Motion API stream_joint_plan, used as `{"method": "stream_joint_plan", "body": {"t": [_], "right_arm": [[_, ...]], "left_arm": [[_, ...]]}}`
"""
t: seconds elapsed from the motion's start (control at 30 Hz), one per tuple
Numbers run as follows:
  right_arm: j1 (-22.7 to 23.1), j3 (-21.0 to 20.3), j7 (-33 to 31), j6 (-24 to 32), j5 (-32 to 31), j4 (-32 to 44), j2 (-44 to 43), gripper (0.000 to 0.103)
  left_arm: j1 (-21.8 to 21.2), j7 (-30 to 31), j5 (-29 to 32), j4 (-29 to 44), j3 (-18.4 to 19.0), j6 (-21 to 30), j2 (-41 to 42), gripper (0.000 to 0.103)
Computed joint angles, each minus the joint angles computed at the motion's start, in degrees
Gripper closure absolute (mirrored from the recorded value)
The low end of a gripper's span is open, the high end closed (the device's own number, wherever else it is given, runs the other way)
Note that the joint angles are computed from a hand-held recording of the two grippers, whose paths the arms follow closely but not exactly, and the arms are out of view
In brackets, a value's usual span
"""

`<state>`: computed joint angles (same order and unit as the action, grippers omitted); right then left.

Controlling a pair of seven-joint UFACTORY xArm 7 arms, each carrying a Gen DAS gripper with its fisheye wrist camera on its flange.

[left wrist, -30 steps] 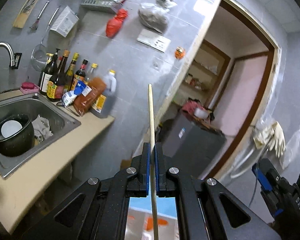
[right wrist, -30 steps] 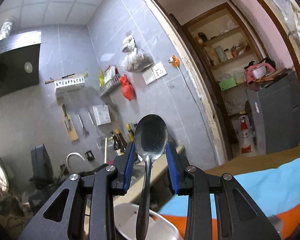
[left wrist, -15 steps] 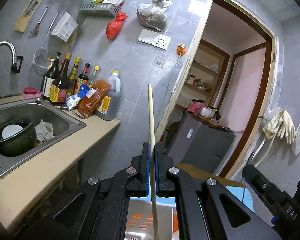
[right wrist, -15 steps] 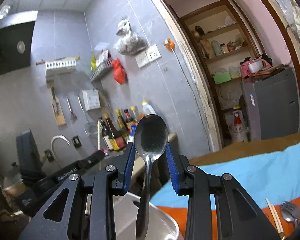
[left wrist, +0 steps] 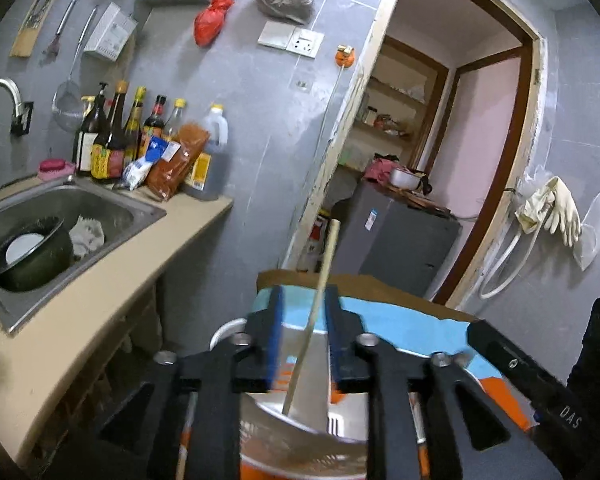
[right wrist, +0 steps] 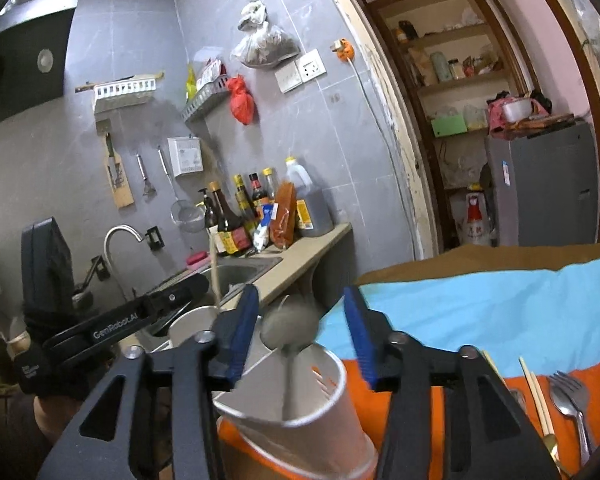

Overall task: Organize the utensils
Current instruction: 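Lower the chopstick and spoon into the white caddy and open both grippers, then move both grippers back down to the remaining utensils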

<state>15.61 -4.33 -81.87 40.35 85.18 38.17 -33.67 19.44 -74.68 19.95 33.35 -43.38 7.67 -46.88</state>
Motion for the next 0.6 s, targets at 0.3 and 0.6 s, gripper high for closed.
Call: {"method": "stream_joint_plan", "body": {"t": [0.3,0.6], "right_arm": [[-3.26,-6.58,4.34,7.53,-7.67,3.86,-1.89,0.027],[-7.61,-13.37,-0.34,9.43,-12.55,9.02,-0.66,0.0]], "left_arm": [[-1.03,-4.34,1.96,9.91,-4.69,15.07,-1.14,0.038],[10.33,-8.3,4.68,27.13,-19.4,28.1,0.55,0.009]]}}
